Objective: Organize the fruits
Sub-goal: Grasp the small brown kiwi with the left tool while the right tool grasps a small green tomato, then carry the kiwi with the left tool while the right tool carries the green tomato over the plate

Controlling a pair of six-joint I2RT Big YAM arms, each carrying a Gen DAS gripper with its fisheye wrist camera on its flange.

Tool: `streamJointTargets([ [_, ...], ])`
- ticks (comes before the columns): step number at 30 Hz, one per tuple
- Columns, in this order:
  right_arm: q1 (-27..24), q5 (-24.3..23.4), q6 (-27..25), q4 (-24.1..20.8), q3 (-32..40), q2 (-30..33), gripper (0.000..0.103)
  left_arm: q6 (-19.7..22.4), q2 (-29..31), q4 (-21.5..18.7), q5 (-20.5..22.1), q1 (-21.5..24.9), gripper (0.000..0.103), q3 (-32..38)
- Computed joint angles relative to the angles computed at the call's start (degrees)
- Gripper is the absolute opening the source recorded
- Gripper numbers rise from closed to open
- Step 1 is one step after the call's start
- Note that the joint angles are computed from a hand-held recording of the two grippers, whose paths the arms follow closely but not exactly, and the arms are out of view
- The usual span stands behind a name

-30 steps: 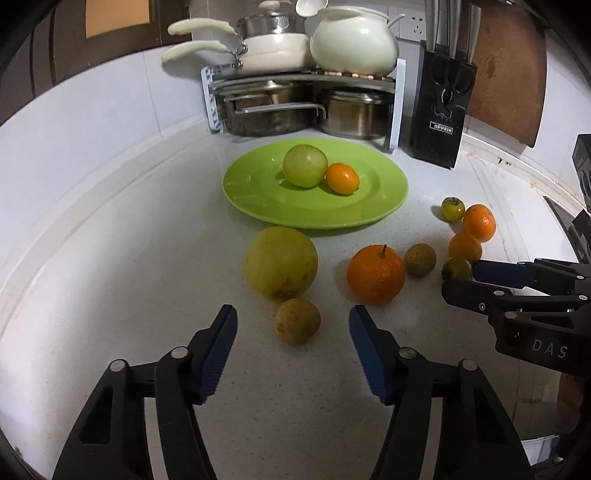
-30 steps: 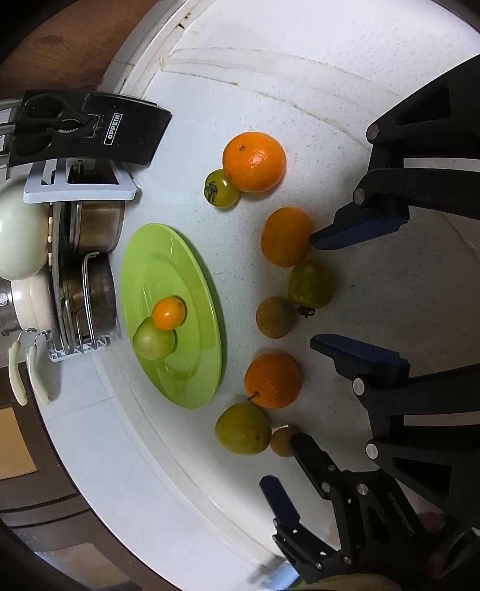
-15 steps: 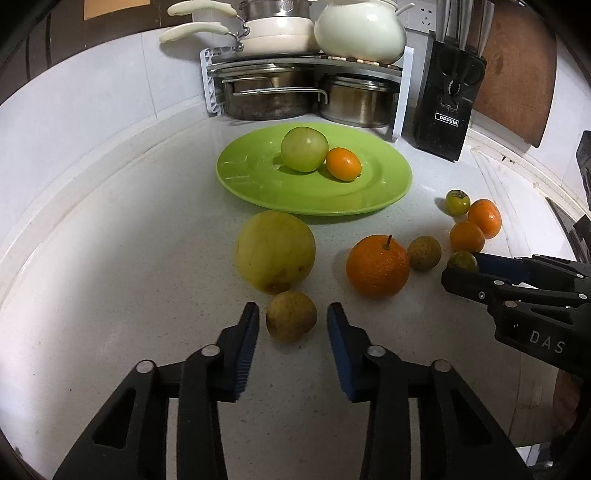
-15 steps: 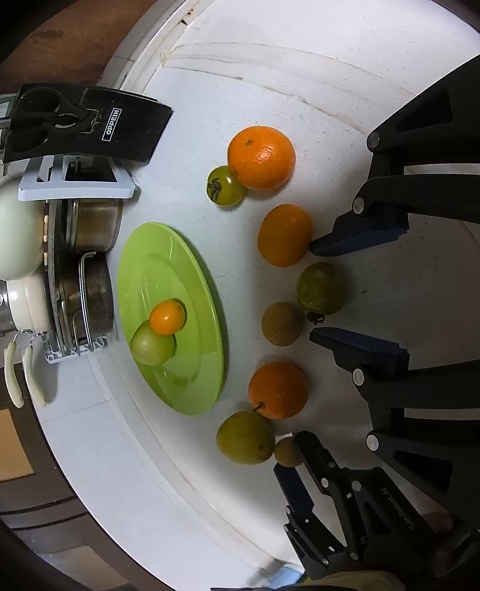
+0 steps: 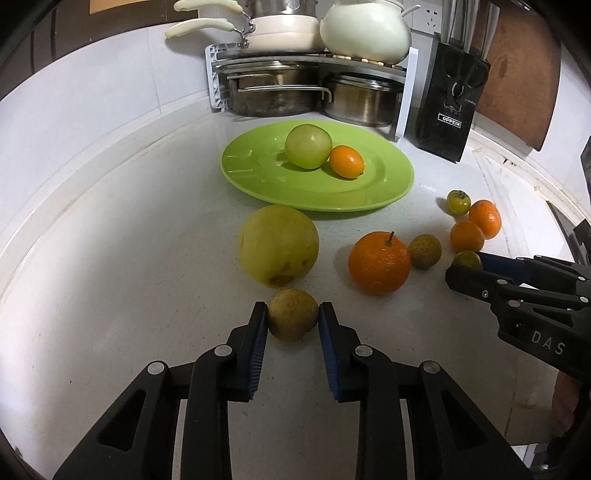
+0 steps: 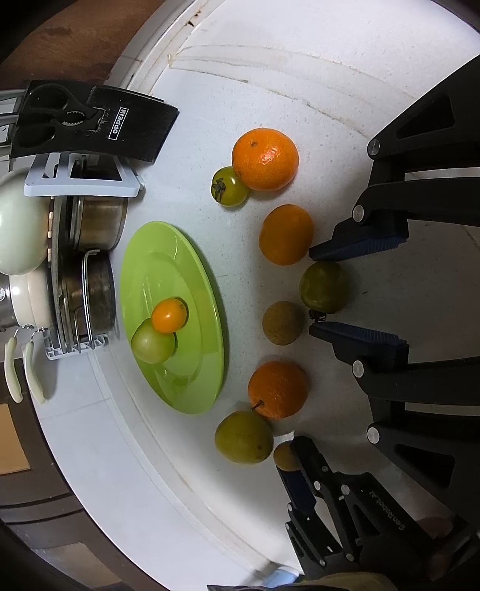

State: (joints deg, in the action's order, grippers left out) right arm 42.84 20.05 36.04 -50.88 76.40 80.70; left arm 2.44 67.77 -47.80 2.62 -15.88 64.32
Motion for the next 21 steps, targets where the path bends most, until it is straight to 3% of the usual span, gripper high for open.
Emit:
streamJointTargets([
  [21, 2.48, 3.59, -3.40, 0.71, 0.05, -4.66, 0.035, -2.33, -6.64, -0.92, -1.17, -1.64, 0.028, 0.80],
])
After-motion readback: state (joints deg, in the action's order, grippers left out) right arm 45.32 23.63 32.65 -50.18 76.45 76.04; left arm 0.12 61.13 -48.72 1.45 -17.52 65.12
